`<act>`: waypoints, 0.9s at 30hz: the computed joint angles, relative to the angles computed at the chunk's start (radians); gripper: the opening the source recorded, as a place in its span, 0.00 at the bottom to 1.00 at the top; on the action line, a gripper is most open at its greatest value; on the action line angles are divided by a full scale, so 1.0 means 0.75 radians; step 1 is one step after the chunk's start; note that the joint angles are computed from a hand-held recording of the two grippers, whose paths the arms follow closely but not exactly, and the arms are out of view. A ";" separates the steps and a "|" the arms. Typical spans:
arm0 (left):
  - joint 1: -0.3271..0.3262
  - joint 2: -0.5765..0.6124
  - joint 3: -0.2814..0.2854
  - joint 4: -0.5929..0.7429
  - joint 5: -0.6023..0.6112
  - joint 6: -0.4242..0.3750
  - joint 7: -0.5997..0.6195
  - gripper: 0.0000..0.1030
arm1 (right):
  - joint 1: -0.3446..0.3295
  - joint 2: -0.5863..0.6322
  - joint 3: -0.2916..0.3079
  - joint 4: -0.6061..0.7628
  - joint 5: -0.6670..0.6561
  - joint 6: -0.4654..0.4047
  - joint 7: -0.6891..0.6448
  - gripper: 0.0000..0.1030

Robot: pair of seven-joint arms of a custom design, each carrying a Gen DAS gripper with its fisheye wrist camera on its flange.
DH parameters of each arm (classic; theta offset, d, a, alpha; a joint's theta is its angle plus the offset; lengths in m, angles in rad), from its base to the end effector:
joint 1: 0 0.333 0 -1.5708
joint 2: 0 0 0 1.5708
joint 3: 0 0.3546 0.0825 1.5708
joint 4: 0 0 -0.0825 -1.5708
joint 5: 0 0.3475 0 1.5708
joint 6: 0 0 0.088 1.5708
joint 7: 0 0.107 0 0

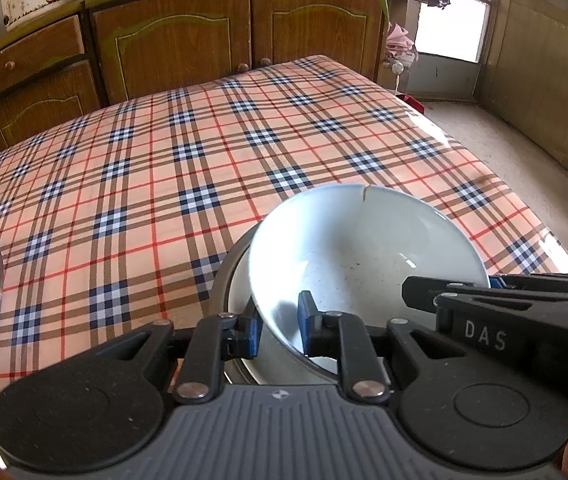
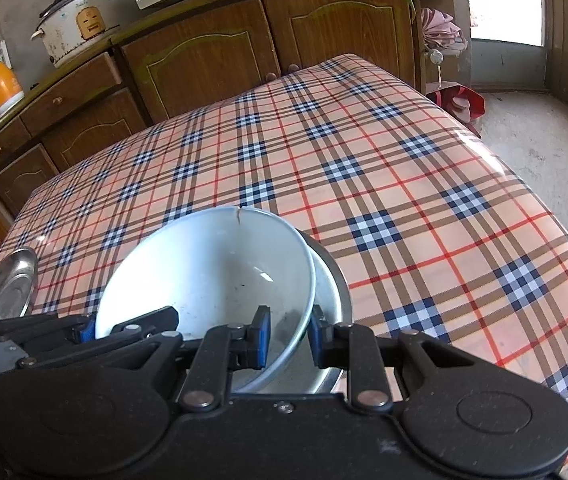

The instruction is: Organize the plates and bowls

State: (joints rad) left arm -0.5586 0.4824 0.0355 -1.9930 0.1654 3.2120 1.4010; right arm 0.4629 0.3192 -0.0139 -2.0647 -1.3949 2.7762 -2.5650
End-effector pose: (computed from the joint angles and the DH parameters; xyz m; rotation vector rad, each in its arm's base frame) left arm 0.5564 -0.3427 0.3656 -1.3070 2.2891 -0.8788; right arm 0.5073 0.2930 0.3577 -1.3160 2.0834 -0.6022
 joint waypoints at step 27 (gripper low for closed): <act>0.053 0.004 -0.063 -0.013 -0.046 0.019 0.062 0.18 | 0.009 -0.095 -0.014 -0.076 0.116 0.026 -0.155 0.42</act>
